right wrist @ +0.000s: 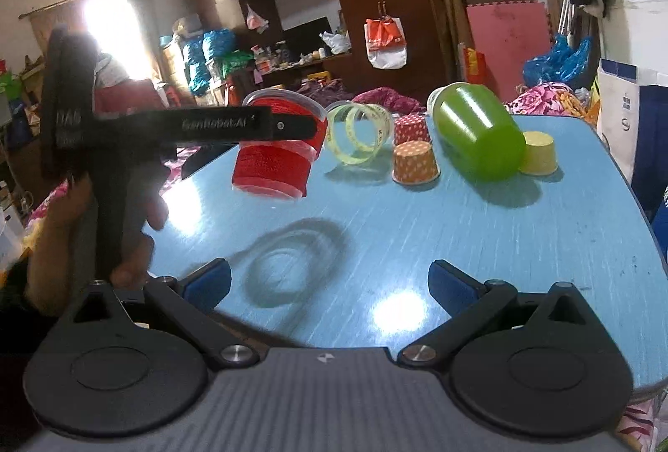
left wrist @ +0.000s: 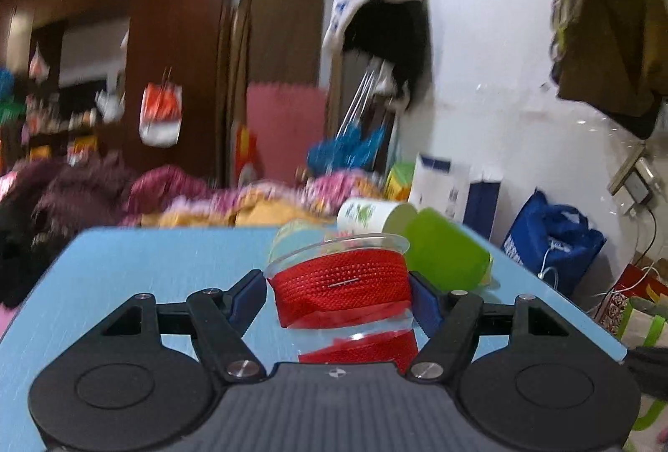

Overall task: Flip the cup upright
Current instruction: 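Turn the cup rim-up with the left tool and lower it onto the table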

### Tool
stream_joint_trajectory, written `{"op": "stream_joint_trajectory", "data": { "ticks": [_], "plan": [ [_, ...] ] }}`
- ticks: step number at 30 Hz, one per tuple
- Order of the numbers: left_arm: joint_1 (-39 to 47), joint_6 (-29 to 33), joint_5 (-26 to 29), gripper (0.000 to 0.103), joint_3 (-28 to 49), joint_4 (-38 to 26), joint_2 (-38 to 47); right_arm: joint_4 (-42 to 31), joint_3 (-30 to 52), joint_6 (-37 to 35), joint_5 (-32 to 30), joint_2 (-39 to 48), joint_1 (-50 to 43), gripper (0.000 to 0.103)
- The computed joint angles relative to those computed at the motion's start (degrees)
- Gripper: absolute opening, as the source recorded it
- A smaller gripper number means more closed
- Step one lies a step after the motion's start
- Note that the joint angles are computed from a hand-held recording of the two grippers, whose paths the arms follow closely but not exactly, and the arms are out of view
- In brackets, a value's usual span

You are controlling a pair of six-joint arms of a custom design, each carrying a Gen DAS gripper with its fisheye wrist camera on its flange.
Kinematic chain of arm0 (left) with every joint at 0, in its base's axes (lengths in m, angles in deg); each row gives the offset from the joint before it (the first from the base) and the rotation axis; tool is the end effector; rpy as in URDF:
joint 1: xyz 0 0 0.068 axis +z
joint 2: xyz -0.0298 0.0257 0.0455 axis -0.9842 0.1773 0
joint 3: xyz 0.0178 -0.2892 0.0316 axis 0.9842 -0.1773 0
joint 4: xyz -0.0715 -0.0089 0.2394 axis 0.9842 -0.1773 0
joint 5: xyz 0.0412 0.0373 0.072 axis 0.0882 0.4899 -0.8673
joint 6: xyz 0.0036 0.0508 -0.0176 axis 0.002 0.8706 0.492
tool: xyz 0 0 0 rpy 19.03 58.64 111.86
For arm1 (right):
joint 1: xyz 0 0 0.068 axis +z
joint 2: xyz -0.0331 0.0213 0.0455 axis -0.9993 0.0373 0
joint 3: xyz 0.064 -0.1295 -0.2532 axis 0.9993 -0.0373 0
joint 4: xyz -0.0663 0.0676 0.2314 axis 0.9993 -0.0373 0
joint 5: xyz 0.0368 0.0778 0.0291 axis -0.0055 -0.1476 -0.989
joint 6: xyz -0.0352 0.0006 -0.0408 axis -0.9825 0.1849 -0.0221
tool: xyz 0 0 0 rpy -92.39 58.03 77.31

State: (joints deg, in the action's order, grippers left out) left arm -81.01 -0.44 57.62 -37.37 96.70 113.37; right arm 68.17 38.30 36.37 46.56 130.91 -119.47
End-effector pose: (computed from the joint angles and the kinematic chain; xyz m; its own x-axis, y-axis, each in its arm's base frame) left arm 0.3846 -0.0350 0.1211 -0.2034 0.1835 -0.9617 0.7859 0.6165 -0.0486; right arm 0.2037 -0.1015 0.2437 -0.4634 0.2183 -0.8588 -0.0101 0.9678 0.2515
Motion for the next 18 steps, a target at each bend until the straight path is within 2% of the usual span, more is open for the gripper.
{"op": "stream_joint_trajectory", "data": {
  "ticks": [3,6,12,18],
  "plan": [
    [0.3,-2.8,-0.6,0.075,-4.4,14.2,3.1,2.5,-1.1,1.0,-0.5,0.1,0.0,0.102],
    [0.4,-2.2,-0.9,0.075,-7.9,22.5,5.0,4.5,-1.9,0.8,-0.2,0.0,0.1,0.102],
    [0.1,0.4,-0.9,0.075,-8.5,23.7,6.6,6.0,-2.8,1.3,-0.9,-0.2,-0.9,0.102],
    [2.5,-2.2,1.3,0.074,-11.0,35.6,11.2,6.8,-3.4,1.3,-2.2,0.1,-2.4,0.102]
  ]
}}
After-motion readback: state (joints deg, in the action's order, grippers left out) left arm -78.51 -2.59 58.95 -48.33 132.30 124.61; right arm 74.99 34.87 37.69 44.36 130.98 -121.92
